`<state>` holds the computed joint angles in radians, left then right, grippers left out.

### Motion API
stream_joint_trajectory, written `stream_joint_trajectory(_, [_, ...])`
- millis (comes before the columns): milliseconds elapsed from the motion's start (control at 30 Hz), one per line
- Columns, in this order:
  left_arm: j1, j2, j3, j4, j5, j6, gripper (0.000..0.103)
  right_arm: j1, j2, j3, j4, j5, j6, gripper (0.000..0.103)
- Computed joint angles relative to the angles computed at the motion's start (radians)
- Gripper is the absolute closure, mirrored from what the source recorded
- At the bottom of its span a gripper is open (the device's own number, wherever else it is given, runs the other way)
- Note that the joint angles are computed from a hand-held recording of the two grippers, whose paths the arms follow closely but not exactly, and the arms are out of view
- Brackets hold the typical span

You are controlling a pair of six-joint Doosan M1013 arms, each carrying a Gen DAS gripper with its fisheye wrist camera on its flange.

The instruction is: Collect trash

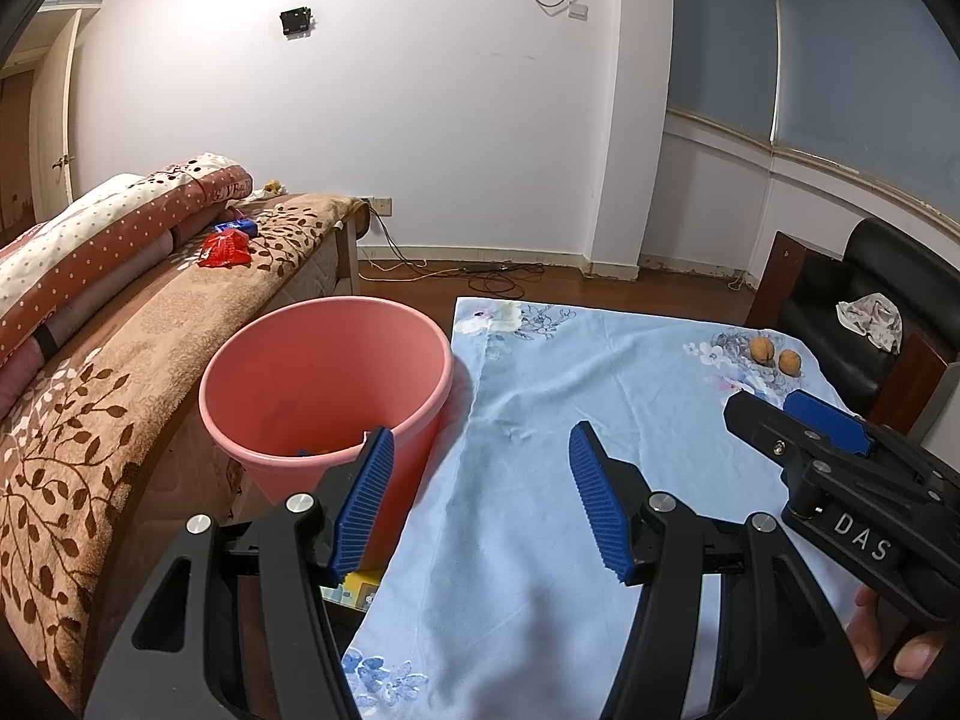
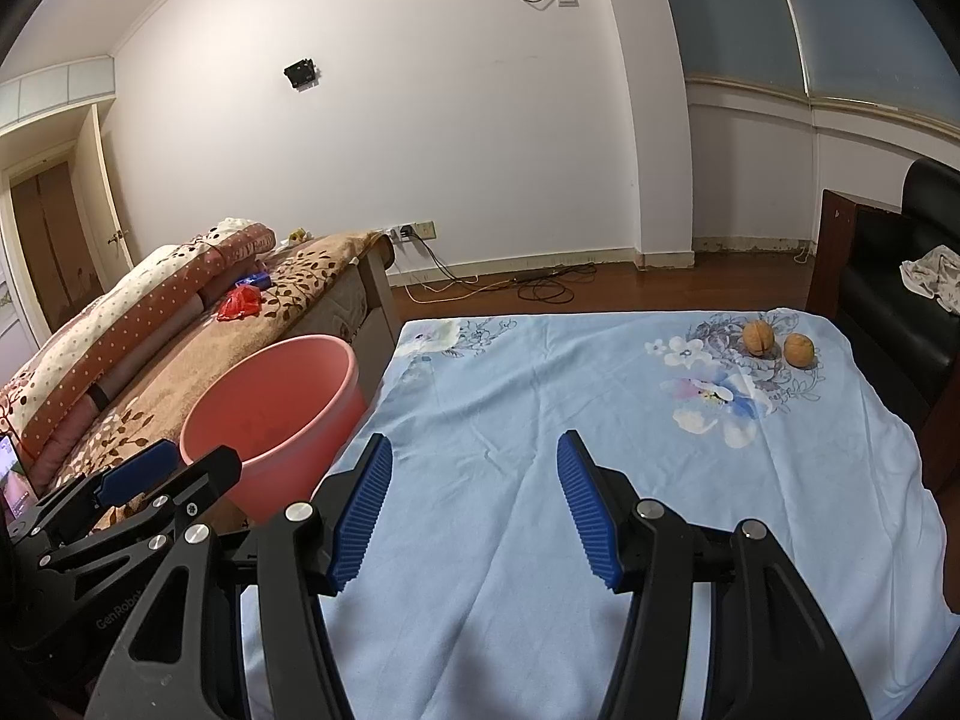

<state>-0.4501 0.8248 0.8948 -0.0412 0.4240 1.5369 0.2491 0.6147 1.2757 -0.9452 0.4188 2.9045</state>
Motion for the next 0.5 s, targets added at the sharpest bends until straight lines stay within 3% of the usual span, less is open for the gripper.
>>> stream_joint_trajectory(500, [0.001, 0.003, -0.005, -0.002, 0.007, 0.009, 0.042, 0.0, 0.004, 0.001, 0.01, 0.0, -0.004, 0.046])
